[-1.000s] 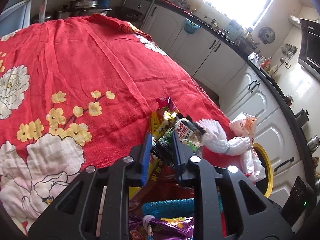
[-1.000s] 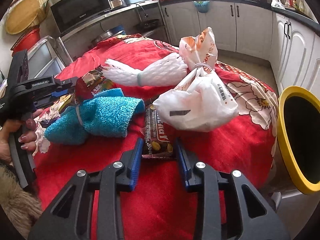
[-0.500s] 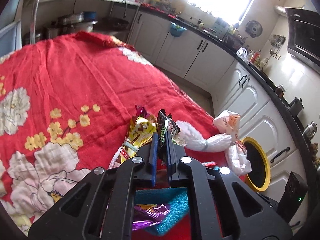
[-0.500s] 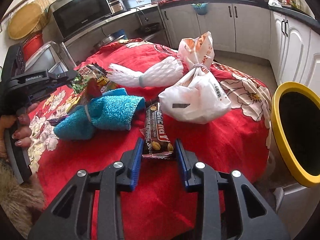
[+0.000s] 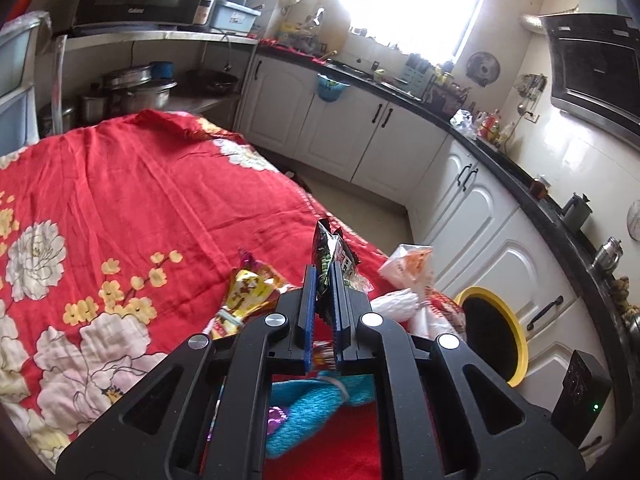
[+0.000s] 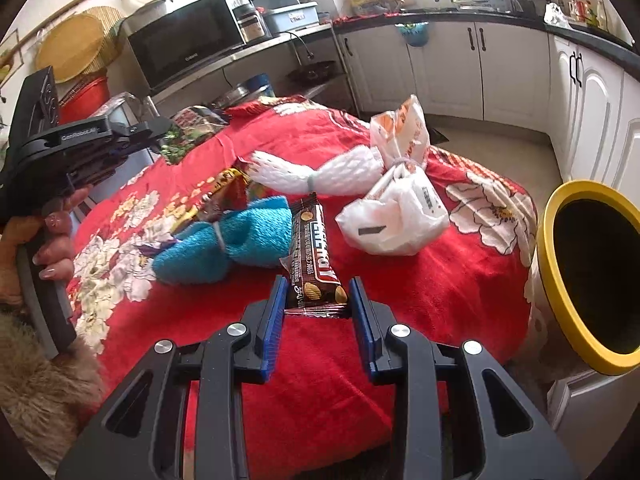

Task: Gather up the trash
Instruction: 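Carry the snack packet in the left tool while the right tool carries the chocolate bar over the bin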

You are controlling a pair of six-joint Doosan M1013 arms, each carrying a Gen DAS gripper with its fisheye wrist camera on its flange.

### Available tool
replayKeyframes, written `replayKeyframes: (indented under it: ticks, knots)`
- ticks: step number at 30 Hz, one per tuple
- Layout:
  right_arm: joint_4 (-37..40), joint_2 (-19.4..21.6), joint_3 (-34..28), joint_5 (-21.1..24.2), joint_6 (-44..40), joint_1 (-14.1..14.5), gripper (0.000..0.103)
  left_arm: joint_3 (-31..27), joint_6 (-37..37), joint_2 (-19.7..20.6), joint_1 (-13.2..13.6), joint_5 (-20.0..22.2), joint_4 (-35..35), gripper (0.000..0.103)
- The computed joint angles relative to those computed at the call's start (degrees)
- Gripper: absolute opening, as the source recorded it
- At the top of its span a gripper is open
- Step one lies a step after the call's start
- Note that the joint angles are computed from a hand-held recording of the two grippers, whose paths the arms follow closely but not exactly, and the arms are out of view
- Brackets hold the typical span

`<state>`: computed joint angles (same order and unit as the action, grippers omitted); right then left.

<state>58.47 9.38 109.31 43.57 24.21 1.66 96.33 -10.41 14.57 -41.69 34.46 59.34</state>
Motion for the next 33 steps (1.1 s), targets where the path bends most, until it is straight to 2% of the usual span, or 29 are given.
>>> replayKeyframes:
  ticks: [6, 18, 25, 33]
  knots:
    - [1.98, -1.47, 0.38, -0.12, -1.72, -0.91, 0.03, -1.45, 1.06, 0.74, -0.84, -0.67, 0.44, 0.003]
    - [5.67, -3.22, 0.49, -3.42, -2.75, -3.78, 0.03, -4.78, 3.01, 2.96, -2.19, -3.59, 1.13, 0.003]
    - [7.46, -3.67, 0.47, -5.59, -3.03, -5.55, 0.03, -7.58, 7.93, 4.78, -2.73, -5.19, -1.07, 0.003]
    - [8.82, -3.95, 0.4, -7.83, -2.61, -7.37, 0.03, -10.13, 10.36, 6.38, -3.1, -7.0, -1.83, 0.003]
